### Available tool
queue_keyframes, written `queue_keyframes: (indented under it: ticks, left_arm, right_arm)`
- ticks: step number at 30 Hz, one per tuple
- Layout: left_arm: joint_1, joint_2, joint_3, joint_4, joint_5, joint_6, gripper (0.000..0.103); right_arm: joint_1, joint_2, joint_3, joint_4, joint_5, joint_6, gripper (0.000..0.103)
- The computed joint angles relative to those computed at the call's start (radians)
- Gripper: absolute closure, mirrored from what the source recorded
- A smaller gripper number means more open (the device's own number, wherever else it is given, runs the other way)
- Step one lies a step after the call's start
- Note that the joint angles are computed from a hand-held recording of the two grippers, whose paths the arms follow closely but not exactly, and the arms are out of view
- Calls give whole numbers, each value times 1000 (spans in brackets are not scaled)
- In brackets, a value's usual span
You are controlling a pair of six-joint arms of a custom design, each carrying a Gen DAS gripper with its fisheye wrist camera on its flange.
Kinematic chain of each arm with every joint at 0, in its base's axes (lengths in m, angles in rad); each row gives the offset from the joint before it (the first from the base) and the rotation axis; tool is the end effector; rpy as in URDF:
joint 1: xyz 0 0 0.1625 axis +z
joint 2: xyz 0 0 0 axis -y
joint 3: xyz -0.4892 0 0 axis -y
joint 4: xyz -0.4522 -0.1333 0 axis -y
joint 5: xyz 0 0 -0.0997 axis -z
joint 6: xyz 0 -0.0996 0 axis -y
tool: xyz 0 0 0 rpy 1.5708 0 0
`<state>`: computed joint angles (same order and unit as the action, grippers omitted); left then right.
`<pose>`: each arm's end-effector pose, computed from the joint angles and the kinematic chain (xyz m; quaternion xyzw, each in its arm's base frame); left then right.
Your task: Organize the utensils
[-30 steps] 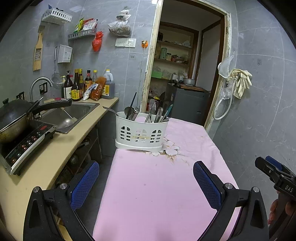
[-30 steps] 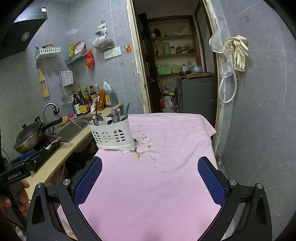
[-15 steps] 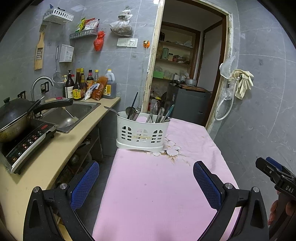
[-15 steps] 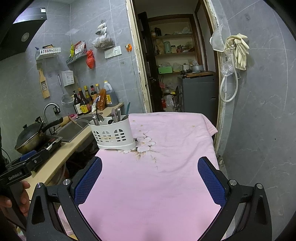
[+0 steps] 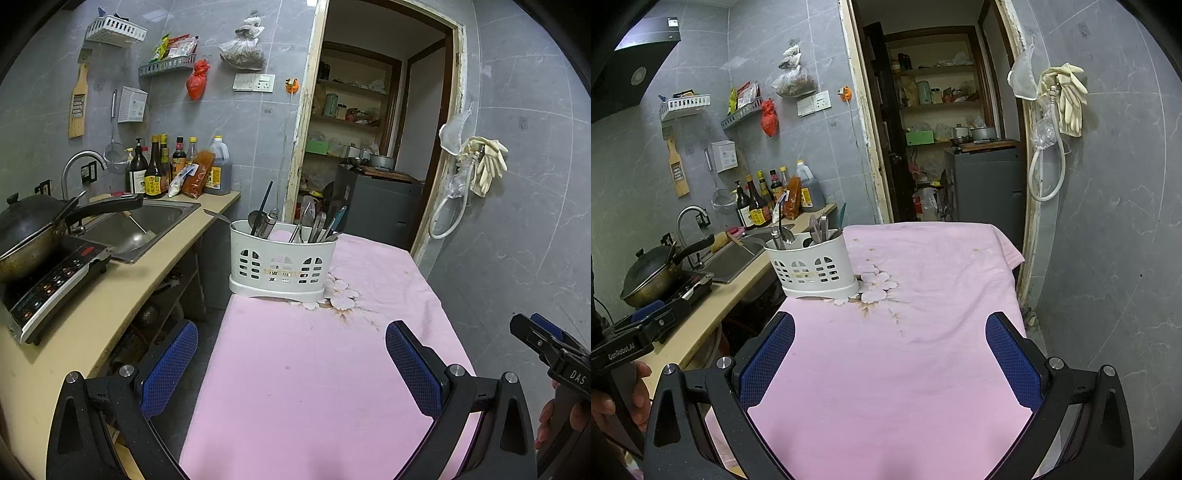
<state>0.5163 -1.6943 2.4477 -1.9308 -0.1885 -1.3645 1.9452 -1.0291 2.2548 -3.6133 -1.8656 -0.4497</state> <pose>-0.1942 -0.3760 0.2832 0.0064 0.7658 -0.5315 0.3618 0.2957 -0.4671 0.1636 0.3101 -0.8552 0.3875 0.1495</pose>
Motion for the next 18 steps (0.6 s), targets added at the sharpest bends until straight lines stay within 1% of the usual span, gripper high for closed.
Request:
queue_keyframes:
  ticks: [9, 10, 13, 16, 18]
  left_arm:
    - [3, 9, -4, 5, 1, -9, 0]
    - [2, 6, -8, 33, 0, -32, 0]
    - [4, 20, -12, 23, 1, -48, 0]
    - [2, 37, -8, -19, 22, -35, 0]
    - [2, 47, 2, -86, 28, 18, 0]
  right_arm:
    - [-12, -1, -2, 6, 7, -1, 1]
    - [-12, -1, -2, 5, 5, -1, 1]
    - [-12, -1, -1, 4, 5, 0, 1]
    - [-15, -1, -3, 6, 5, 3, 1]
    - [-17, 0, -4, 2, 6, 3, 1]
